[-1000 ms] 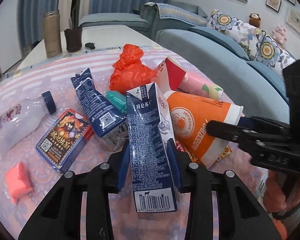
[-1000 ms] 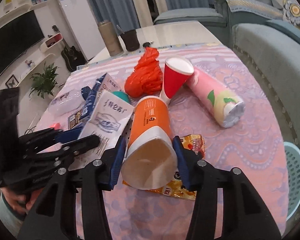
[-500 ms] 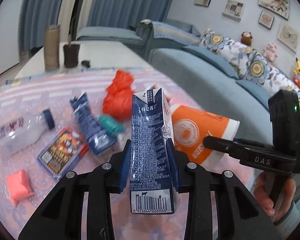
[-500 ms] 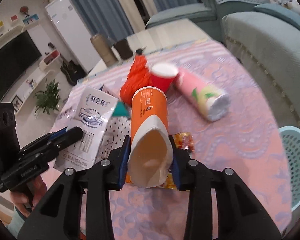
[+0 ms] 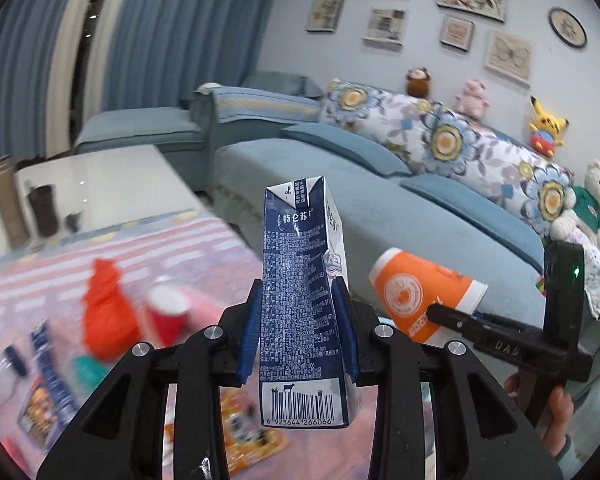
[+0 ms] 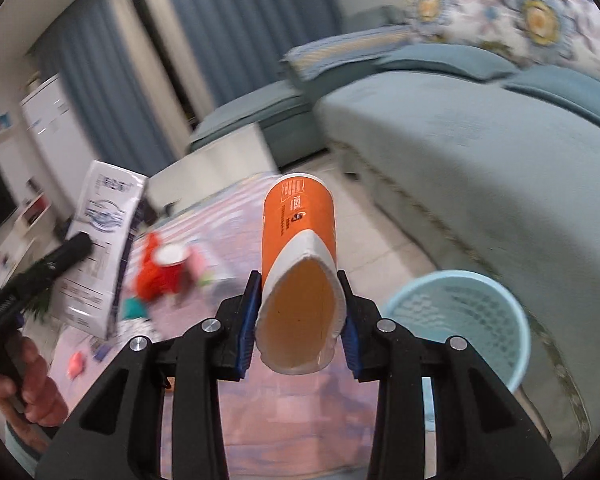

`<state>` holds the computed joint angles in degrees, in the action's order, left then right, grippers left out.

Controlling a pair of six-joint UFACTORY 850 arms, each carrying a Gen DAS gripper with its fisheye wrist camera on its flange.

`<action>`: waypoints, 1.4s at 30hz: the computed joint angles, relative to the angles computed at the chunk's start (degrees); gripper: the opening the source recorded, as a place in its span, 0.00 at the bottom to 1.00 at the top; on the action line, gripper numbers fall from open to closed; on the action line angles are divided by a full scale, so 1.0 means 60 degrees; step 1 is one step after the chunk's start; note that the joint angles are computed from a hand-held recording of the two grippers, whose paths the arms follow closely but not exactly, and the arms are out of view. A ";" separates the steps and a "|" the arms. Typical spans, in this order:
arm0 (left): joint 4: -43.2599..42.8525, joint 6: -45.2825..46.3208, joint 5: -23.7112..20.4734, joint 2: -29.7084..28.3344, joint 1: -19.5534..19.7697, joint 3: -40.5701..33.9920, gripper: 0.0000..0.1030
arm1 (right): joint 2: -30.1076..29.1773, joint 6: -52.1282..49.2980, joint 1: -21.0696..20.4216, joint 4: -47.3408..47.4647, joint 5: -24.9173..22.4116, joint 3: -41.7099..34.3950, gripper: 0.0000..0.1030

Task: Collect trash
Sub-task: 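Carry the orange cup to the blue basket and open the right tool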

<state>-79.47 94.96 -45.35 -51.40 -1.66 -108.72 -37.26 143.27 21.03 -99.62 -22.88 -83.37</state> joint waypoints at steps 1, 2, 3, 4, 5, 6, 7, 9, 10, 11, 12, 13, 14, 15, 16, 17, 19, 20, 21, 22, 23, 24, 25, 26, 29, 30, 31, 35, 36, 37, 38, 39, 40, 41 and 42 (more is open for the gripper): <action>0.0203 -0.0169 -0.0001 -0.0100 -0.0218 -0.0126 0.31 | 0.0102 0.0117 -0.0089 0.0127 -0.0127 0.0266 0.32; 0.0367 -0.0298 -0.0017 -0.0210 -0.0338 -0.0248 0.31 | 0.0180 0.0150 -0.0166 0.0323 -0.0256 0.0505 0.32; 0.0582 -0.0425 0.0017 -0.0289 -0.0535 -0.0297 0.31 | 0.0212 0.0196 -0.0206 0.0466 -0.0353 0.0679 0.32; 0.0764 -0.0508 0.0073 -0.0387 -0.0705 -0.0375 0.31 | 0.0249 0.0195 -0.0284 0.0680 -0.0419 0.0863 0.32; 0.0954 -0.0586 0.0112 -0.0520 -0.0821 -0.0503 0.31 | 0.0265 0.0177 -0.0341 0.0847 -0.0447 0.0989 0.32; 0.1186 -0.0684 0.0185 -0.0649 -0.0967 -0.0610 0.31 | 0.0227 0.0015 -0.0446 0.1251 -0.0442 0.1095 0.32; 0.1554 -0.0881 0.0258 -0.0831 -0.1149 -0.0784 0.31 | 0.0163 -0.0134 -0.0530 0.1572 -0.0405 0.1125 0.32; 0.2589 -0.1478 0.0188 -0.1357 -0.1478 -0.1378 0.31 | 0.0046 -0.0241 -0.0740 0.2127 -0.0197 0.1299 0.34; 0.2966 -0.1704 0.0122 -0.1543 -0.1585 -0.1592 0.31 | -0.0016 -0.0249 -0.0819 0.2337 -0.0065 0.1354 0.35; 0.3359 -0.1914 0.0192 -0.1725 -0.1725 -0.1755 0.31 | -0.0099 -0.0287 -0.0893 0.2589 0.0136 0.1402 0.35; 0.3579 -0.2015 0.0282 -0.1822 -0.1807 -0.1804 0.31 | -0.0266 -0.0718 -0.1055 0.3238 0.0542 0.1376 0.36; 0.3917 -0.2272 0.0333 -0.1998 -0.1931 -0.1965 0.31 | -0.0464 -0.1189 -0.1170 0.3885 0.0822 0.1287 0.36; 0.4065 -0.2400 0.0313 -0.2133 -0.1971 -0.2083 0.31 | -0.0665 -0.1408 -0.1297 0.4275 0.1131 0.1278 0.36; 0.4203 -0.2553 0.0279 -0.2256 -0.2010 -0.2225 0.31 | -0.0823 -0.1649 -0.1369 0.4607 0.1300 0.1208 0.36; 0.4348 -0.2697 0.0274 -0.2354 -0.2055 -0.2318 0.31 | -0.0971 -0.2050 -0.1435 0.5085 0.1411 0.1114 0.36; 0.4442 -0.2751 0.0338 -0.2395 -0.2085 -0.2336 0.32 | -0.1072 -0.2215 -0.1472 0.5318 0.1487 0.1098 0.37; 0.4544 -0.2829 0.0457 -0.2477 -0.2131 -0.2389 0.32 | -0.1223 -0.2817 -0.1544 0.6059 0.1597 0.1078 0.40; 0.4609 -0.2901 0.0399 -0.2532 -0.2125 -0.2479 0.32 | -0.1280 -0.3239 -0.1602 0.6587 0.1674 0.1068 0.40; 0.4617 -0.2939 0.0383 -0.2582 -0.2116 -0.2542 0.32 | -0.1321 -0.3432 -0.1645 0.6835 0.1753 0.1011 0.41; 0.4549 -0.2887 0.0466 -0.2538 -0.2085 -0.2454 0.38 | -0.1305 -0.3226 -0.1595 0.6707 0.1767 0.1077 0.42; 0.4512 -0.2890 0.0535 -0.2452 -0.2083 -0.2324 0.50 | -0.1310 -0.3412 -0.1566 0.6942 0.1630 0.1063 0.42; 0.4426 -0.2862 0.0552 -0.2417 -0.2057 -0.2275 0.53 | -0.1351 -0.3761 -0.1560 0.7305 0.1499 0.0941 0.43; 0.4301 -0.2763 0.0536 -0.2389 -0.2016 -0.2236 0.53 | -0.1320 -0.3711 -0.1573 0.7269 0.1531 0.0962 0.43; 0.4332 -0.2785 0.0519 -0.2371 -0.1988 -0.2242 0.53 | -0.1321 -0.3610 -0.1605 0.7148 0.1596 0.0964 0.43; 0.4027 -0.2483 0.0547 -0.2126 -0.1864 -0.1965 0.53 | -0.1277 -0.3448 -0.1565 0.6902 0.1452 0.0955 0.44; 0.3899 -0.2382 0.0514 -0.2028 -0.1809 -0.1862 0.53 | -0.1253 -0.3390 -0.1564 0.6813 0.1435 0.0955 0.44; 0.3784 -0.2290 0.0496 -0.1935 -0.1771 -0.1759 0.53 | -0.1215 -0.3401 -0.1535 0.6794 0.1383 0.0946 0.44; 0.3146 -0.1802 0.0421 -0.1466 -0.1525 -0.1243 0.53 | -0.0999 -0.3113 -0.1388 0.6268 0.1150 0.0926 0.45; 0.3022 -0.1715 0.0429 -0.1352 -0.1474 -0.1115 0.53 | -0.0934 -0.3028 -0.1350 0.6135 0.1114 0.0933 0.45; 0.2828 -0.1570 0.0440 -0.1199 -0.1382 -0.0939 0.53 | -0.0851 -0.2879 -0.1286 0.5910 0.1048 0.0937 0.45; 0.2629 -0.1427 0.0437 -0.1045 -0.1298 -0.0755 0.53 | -0.0772 -0.2809 -0.1211 0.5741 0.0953 0.0915 0.45; 0.2461 -0.1316 0.0433 -0.0910 -0.1211 -0.0599 0.53 | -0.0675 -0.2589 -0.1108 0.5356 0.0849 0.0893 0.45; 0.2238 -0.1182 0.0468 -0.0732 -0.1099 -0.0389 0.53 | -0.0589 -0.2321 -0.1011 0.4919 0.0778 0.0874 0.45; 0.1985 -0.1043 0.0464 -0.0565 -0.0963 -0.0192 0.53 | -0.0508 -0.2053 -0.0911 0.4464 0.0716 0.0849 0.45; 0.1829 -0.0973 0.0435 -0.0458 -0.0853 -0.0068 0.54 | -0.0425 -0.1832 -0.0774 0.3970 0.0622 0.0774 0.45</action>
